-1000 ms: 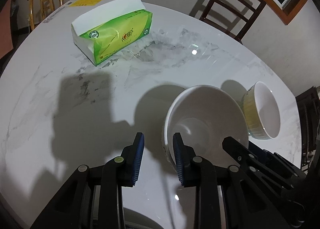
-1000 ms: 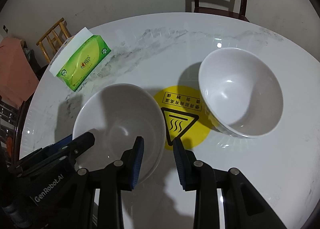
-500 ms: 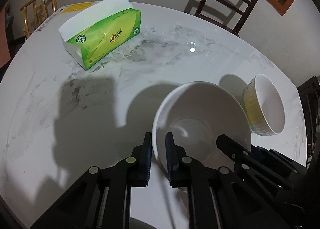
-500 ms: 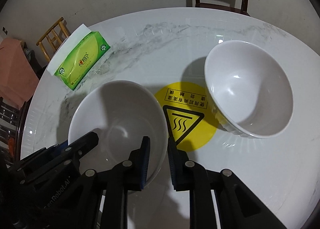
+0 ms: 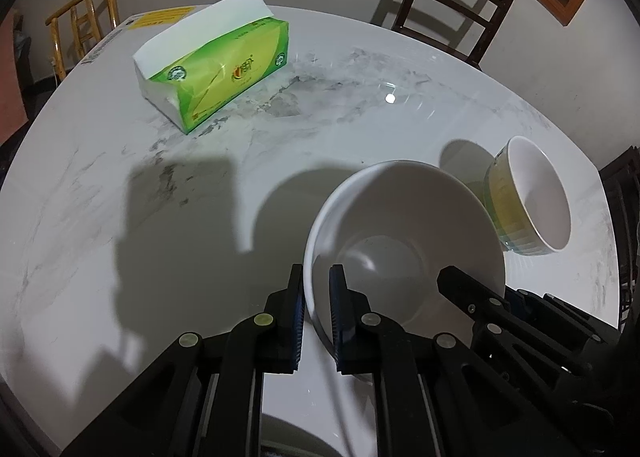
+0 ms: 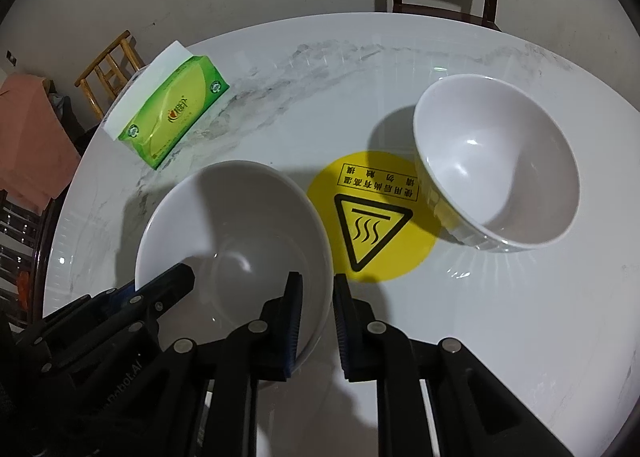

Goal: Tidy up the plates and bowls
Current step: 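Carry the white ribbed bowl with both tools and lower it into the pink bowl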

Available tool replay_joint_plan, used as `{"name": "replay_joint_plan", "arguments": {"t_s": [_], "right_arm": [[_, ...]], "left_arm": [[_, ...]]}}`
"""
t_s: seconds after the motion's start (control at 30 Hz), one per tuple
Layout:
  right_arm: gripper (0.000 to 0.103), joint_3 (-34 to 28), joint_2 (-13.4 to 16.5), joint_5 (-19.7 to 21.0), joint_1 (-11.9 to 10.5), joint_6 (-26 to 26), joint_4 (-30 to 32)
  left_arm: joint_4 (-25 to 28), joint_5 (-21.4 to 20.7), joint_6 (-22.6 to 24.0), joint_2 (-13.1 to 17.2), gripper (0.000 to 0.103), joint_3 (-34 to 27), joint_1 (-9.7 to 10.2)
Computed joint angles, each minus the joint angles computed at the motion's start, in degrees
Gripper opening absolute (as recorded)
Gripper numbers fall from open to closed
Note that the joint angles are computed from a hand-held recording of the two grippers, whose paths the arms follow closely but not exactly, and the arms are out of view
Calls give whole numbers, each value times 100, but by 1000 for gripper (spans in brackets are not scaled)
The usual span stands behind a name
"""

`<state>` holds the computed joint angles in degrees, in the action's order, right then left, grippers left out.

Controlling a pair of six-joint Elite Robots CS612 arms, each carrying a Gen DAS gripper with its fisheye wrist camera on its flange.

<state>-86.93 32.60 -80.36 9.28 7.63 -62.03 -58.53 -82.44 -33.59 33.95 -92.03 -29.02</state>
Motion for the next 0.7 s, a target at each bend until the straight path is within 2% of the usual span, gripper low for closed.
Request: {"name": "replay_joint_plan", "arguments": {"t_s": [0.7], "right_arm": [[15,-713,-48,-14,97,-121,453]], "left_arm": [[608,346,-26,-74,9,-766,-214]]}}
